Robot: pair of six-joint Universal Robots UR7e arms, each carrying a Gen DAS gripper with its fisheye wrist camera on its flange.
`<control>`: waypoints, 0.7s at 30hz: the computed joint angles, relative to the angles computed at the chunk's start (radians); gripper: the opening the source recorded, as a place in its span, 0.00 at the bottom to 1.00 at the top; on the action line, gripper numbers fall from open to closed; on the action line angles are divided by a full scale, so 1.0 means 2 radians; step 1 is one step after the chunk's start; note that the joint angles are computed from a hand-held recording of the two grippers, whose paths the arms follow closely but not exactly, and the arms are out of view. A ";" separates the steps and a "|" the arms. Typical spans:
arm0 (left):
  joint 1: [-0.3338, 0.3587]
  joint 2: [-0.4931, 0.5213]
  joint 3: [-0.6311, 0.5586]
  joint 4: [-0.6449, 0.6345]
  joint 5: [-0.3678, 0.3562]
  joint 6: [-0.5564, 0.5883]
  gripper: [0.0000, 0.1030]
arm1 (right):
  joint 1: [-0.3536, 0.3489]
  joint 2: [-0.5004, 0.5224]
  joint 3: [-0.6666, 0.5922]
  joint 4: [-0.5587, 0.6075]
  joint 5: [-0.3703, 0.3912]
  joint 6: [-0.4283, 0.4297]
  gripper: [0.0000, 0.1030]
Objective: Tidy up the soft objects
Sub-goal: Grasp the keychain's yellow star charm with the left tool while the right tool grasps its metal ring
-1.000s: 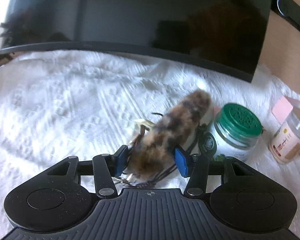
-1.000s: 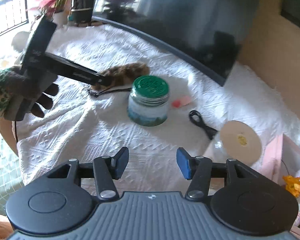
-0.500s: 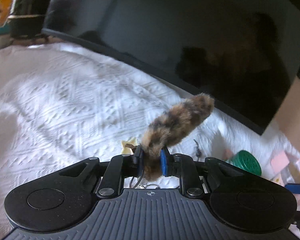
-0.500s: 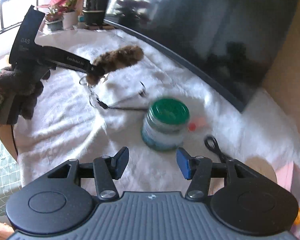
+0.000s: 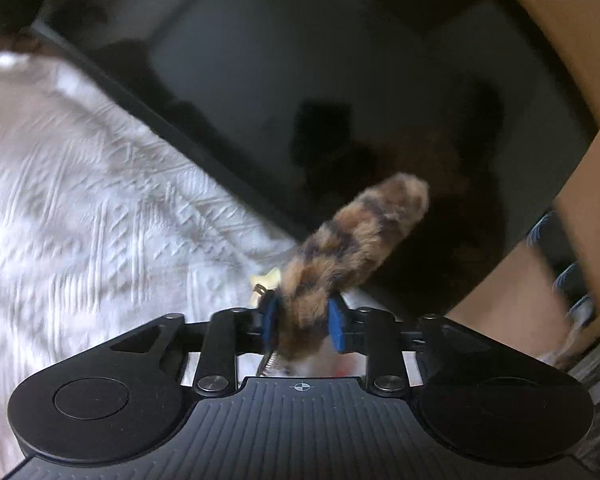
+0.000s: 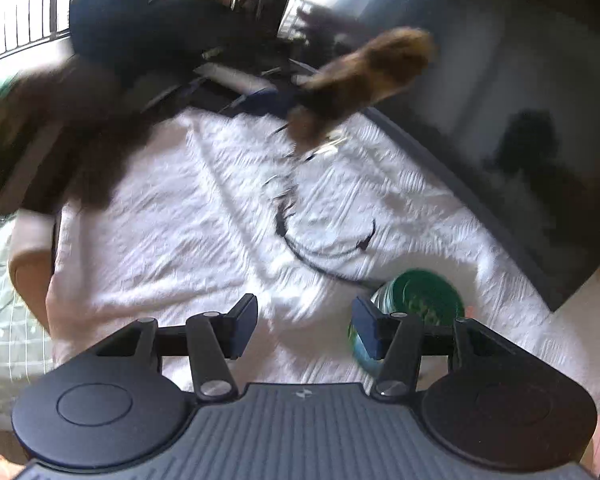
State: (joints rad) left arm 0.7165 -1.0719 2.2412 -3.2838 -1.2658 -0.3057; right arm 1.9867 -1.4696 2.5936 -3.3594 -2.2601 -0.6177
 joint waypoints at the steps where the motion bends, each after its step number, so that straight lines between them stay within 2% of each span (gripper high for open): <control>1: -0.004 0.009 -0.011 0.021 0.014 0.009 0.32 | 0.000 -0.002 0.003 0.001 -0.002 0.004 0.51; 3: -0.008 0.015 -0.017 0.040 0.016 0.023 0.32 | 0.001 -0.011 0.009 0.008 -0.007 0.014 0.51; 5: -0.004 0.014 -0.009 0.022 -0.012 0.038 0.32 | -0.001 -0.024 0.016 0.012 -0.008 0.014 0.51; 7: -0.002 0.012 -0.003 0.001 -0.023 0.045 0.32 | -0.004 -0.032 0.022 0.010 -0.010 0.013 0.51; 9: -0.004 0.012 -0.001 -0.009 0.003 0.036 0.32 | -0.009 -0.037 0.025 0.013 -0.014 0.018 0.51; 12: -0.006 0.011 -0.002 0.011 0.044 0.022 0.32 | -0.010 -0.039 0.027 0.016 -0.020 0.029 0.51; 18: -0.004 0.032 -0.016 0.066 0.070 0.034 0.32 | -0.002 -0.050 0.033 0.027 -0.023 0.036 0.51; 21: -0.017 0.054 -0.026 0.093 0.130 0.051 0.32 | 0.002 -0.052 0.033 0.029 -0.027 0.037 0.51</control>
